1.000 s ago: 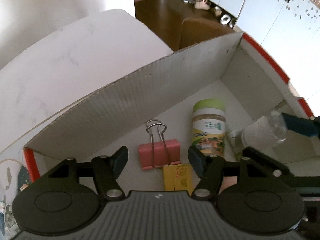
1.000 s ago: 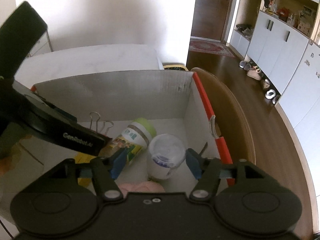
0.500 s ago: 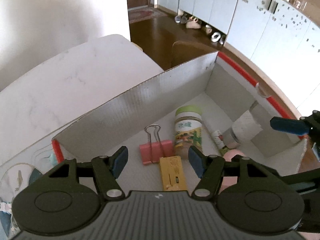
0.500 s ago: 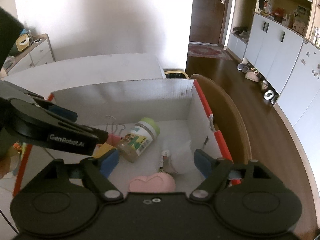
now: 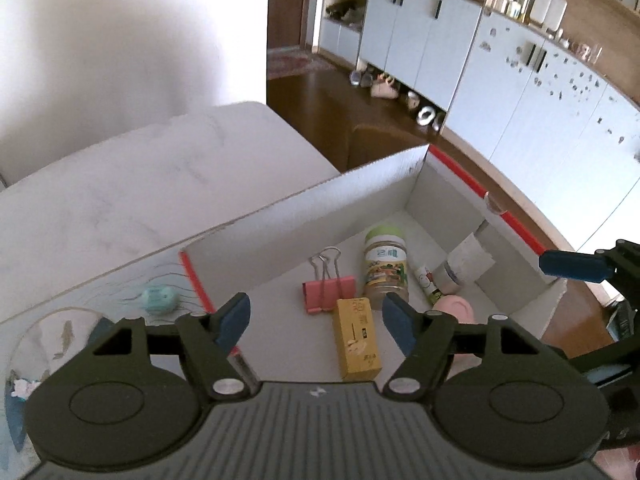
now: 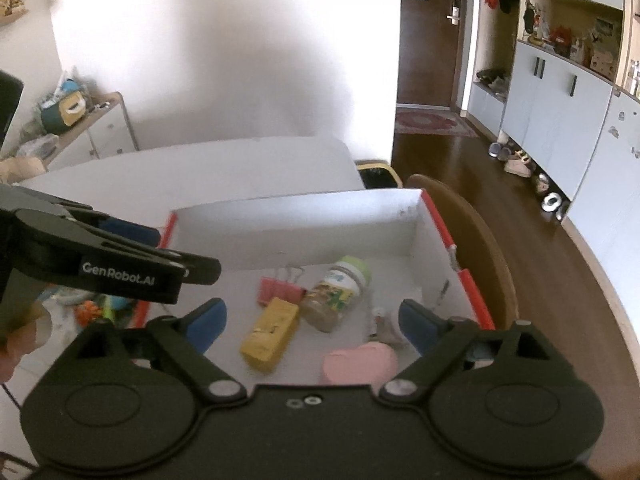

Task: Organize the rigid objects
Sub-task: 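Withdraw both grippers from the red box back to the table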

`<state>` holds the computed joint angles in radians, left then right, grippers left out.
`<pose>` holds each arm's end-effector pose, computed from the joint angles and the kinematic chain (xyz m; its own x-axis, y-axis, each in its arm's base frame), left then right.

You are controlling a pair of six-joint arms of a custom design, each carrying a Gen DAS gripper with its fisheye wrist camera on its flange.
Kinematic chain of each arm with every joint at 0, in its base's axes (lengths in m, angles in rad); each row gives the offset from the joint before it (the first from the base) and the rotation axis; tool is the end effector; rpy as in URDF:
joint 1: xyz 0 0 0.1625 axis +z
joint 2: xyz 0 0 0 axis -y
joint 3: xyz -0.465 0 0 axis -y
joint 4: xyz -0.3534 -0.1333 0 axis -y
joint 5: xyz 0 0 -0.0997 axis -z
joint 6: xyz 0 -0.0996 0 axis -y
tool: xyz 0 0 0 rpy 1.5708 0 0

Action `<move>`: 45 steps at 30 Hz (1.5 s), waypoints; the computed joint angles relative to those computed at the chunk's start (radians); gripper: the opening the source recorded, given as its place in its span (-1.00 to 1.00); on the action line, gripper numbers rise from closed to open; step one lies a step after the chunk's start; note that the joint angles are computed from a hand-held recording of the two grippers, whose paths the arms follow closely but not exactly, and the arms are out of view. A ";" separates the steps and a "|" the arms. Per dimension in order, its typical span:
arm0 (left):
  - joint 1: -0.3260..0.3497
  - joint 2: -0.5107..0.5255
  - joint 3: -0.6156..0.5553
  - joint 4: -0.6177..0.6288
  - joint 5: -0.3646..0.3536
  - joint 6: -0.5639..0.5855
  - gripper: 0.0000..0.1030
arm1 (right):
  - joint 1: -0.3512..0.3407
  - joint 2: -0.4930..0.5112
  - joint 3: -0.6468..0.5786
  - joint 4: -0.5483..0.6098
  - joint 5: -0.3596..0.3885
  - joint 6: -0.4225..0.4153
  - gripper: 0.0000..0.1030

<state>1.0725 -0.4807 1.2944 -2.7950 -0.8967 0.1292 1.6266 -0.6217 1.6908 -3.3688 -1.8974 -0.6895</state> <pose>-0.1999 -0.7764 0.0891 -0.7421 0.2571 -0.6190 0.5383 0.7788 -0.3220 0.1394 -0.6784 0.1195 -0.7124 -0.3499 0.6084 -0.6413 0.6767 -0.3617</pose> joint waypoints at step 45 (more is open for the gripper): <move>0.261 -0.362 0.368 -0.365 -0.096 0.248 0.99 | 0.209 0.317 -0.028 -0.160 -0.059 0.068 0.96</move>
